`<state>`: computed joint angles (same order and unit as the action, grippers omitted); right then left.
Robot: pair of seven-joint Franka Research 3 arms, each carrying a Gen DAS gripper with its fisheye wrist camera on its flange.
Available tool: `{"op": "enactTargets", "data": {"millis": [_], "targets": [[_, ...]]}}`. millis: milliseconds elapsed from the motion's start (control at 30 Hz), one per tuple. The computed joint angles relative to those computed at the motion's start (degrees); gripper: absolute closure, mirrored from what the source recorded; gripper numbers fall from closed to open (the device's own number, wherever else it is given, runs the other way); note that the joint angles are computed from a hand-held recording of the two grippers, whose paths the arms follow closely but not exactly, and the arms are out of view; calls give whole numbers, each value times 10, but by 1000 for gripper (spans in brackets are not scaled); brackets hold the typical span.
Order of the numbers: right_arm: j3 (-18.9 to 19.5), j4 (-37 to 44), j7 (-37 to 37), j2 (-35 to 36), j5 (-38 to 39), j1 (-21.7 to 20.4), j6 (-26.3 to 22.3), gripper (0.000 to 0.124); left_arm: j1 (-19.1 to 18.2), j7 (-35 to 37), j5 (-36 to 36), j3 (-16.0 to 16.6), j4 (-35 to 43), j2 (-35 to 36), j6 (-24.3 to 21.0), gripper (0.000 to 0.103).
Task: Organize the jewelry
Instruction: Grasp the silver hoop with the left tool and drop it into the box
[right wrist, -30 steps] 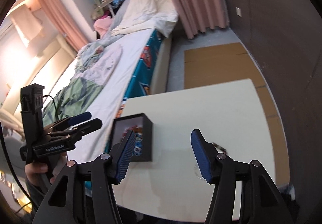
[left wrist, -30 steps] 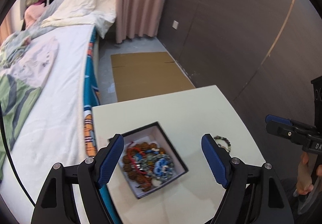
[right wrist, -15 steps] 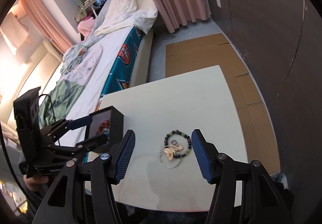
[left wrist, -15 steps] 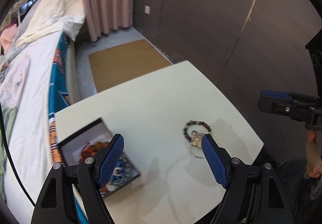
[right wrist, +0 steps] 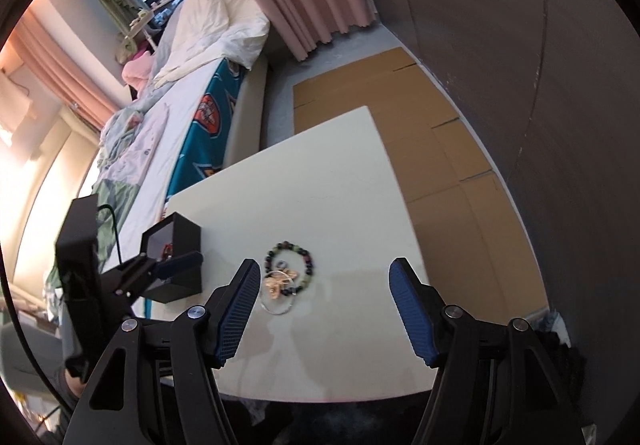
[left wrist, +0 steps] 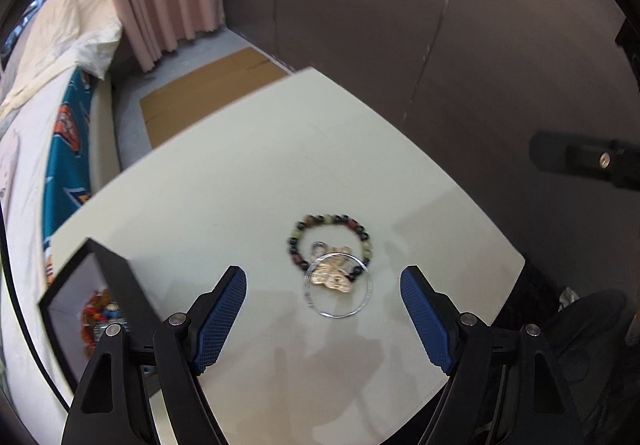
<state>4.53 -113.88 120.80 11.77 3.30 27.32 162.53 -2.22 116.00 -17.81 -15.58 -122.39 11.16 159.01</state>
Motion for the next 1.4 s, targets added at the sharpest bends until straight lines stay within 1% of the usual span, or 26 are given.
{"op": "enactTargets", "data": {"millis": [133, 233, 300, 400, 467, 500, 600, 700, 867, 1000, 1200, 1400], "targets": [[5, -4, -18, 2, 27, -13, -3, 57, -20, -43, 58, 10, 14, 27, -8, 23], [3, -7, -24, 1, 33, -16, -4, 57, -32, -82, 109, 19, 30, 48, -17, 23], [7, -6, -40, 3, 44, -23, -7, 57, -36, -105, 136, 22, 39, 60, -21, 23], [8, -10, -56, 3, 62, -29, -7, 57, -30, -121, 149, 16, 53, 76, -38, 23], [5, -8, -52, 6, 61, -28, -13, 57, -23, -122, 150, 10, 56, 81, -41, 30], [4, -7, -53, 7, 63, -29, -15, 57, -22, -122, 154, 9, 59, 83, -47, 40], [0, -5, -47, 10, 58, -27, -21, 57, -23, -132, 169, 11, 53, 83, -33, 50], [0, -1, -44, 13, 54, -25, -26, 57, -6, -119, 146, -2, 57, 84, -41, 51], [3, 6, -55, 20, 56, -27, -33, 57, 18, -88, 103, -17, 52, 70, -35, 51], [2, 20, -58, 32, 52, -22, -36, 57, 23, -78, 79, -13, 45, 55, -24, 51], [1, 54, -63, 55, 38, -11, -54, 57, 34, -68, 48, -5, 41, 40, -15, 51], [-5, 90, -62, 82, 15, 7, -76, 57, 52, -29, 2, -6, 35, 25, -16, 51]]}}
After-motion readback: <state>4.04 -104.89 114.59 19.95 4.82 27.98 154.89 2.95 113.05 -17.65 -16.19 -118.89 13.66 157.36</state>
